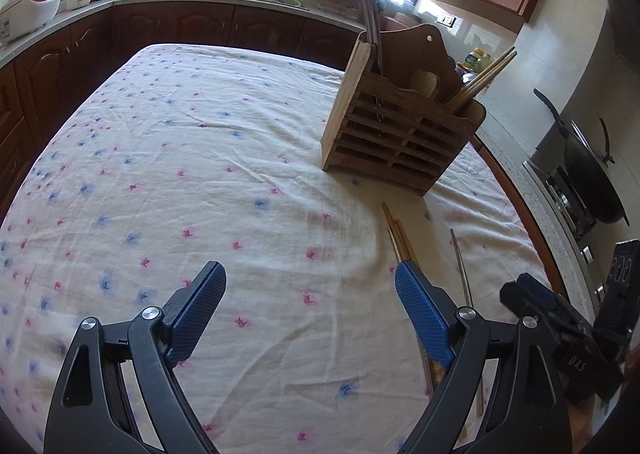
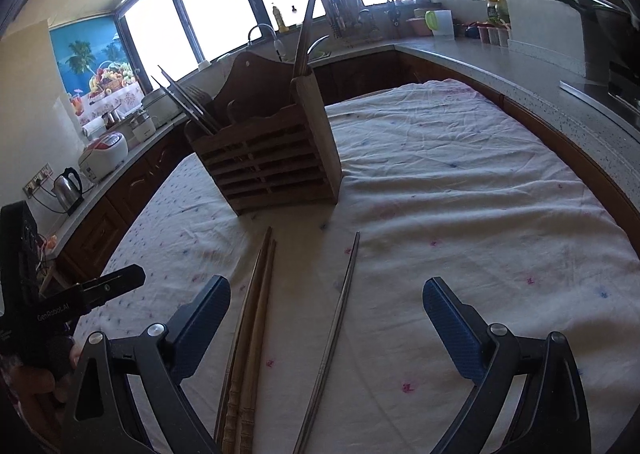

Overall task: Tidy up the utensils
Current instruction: 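Move both open tools back to the remaining chopsticks on the cloth, then grasp a wooden chopstick with the left tool while the right tool grasps a steel chopstick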

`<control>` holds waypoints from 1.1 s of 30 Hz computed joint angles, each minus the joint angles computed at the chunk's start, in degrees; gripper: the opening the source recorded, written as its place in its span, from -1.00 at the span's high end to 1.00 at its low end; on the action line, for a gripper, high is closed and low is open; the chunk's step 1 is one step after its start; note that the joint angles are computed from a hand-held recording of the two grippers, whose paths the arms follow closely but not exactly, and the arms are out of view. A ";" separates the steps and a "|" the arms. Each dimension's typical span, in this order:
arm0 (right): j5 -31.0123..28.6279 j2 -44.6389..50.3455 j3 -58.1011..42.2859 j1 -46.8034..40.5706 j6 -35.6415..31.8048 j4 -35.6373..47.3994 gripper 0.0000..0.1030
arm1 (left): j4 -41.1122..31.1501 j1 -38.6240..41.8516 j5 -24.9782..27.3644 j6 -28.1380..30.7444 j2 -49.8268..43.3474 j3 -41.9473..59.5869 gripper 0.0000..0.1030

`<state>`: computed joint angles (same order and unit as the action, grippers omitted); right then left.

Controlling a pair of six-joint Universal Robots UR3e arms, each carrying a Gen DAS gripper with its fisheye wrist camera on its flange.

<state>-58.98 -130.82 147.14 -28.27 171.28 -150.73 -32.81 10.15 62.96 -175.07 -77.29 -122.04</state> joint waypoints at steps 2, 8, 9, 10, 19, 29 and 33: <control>-5.99 7.93 -2.17 7.79 1.00 -5.82 -0.87 | -0.59 0.98 -0.43 0.08 0.24 -0.26 -0.72; -21.22 25.08 -8.10 23.11 2.24 -12.80 -0.70 | -1.06 1.51 -0.25 0.69 0.38 -0.48 -0.72; -22.30 25.67 -7.89 23.38 2.38 -13.02 -0.61 | -1.05 1.57 -0.31 0.82 0.37 -0.54 -0.72; -20.75 24.24 -6.97 21.62 2.40 -12.47 -0.61 | -1.09 1.57 -0.33 0.88 0.31 -0.52 -0.72; -16.69 12.43 -2.25 6.63 -0.57 -4.56 -0.57 | -0.71 -2.67 1.47 -0.11 -4.69 2.97 -0.72; -4.67 10.30 -3.64 -2.04 -2.31 -0.06 0.00 | -1.66 -15.75 8.49 -0.48 -23.70 23.50 -0.32; -5.33 20.54 -6.63 1.24 0.04 -6.59 0.31 | -6.55 -19.30 10.40 -0.29 -32.48 34.61 0.04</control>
<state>-64.31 -110.28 140.50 -27.03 171.32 -157.31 -39.36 -9.15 73.36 -175.36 -109.77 -87.43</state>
